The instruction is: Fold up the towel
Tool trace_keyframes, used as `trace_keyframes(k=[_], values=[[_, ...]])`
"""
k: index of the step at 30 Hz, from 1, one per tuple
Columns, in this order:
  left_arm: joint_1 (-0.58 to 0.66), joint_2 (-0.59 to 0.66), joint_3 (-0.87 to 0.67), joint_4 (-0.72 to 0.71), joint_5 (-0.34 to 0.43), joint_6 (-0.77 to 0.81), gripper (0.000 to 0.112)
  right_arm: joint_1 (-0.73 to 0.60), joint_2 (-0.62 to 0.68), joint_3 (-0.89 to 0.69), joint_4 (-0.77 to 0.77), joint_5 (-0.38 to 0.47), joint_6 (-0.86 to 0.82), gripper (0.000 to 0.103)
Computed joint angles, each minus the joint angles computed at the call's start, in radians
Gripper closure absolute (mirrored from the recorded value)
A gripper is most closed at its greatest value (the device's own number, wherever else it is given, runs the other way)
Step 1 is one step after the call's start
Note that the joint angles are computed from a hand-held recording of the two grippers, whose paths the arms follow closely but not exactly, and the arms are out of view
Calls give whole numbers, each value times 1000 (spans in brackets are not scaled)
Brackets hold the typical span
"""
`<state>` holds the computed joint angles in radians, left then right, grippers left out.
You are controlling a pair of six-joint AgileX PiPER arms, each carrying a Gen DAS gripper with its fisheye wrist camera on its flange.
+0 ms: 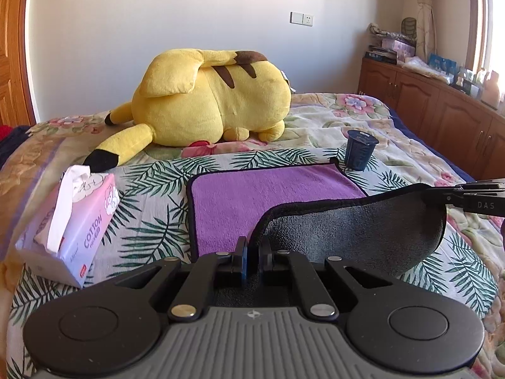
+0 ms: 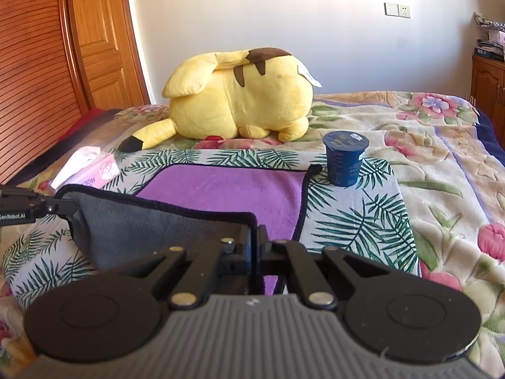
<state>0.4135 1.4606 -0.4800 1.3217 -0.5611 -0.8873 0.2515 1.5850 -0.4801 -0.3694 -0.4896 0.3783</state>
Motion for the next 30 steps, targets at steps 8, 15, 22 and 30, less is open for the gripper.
trace_keyframes(k=[8, 15, 22, 30], values=[[-34, 20, -30, -27, 21, 38, 112, 13, 27, -25, 44, -3, -59, 100], [-59, 59, -64, -61, 31, 75, 112, 27, 55, -47, 107, -26, -117, 100], [-82, 111, -100, -124, 48, 121, 112, 36, 85, -69, 138, -49, -155, 100], [-102, 139, -137, -158, 68, 132, 112, 39, 105, -95, 144, -65, -166, 100]])
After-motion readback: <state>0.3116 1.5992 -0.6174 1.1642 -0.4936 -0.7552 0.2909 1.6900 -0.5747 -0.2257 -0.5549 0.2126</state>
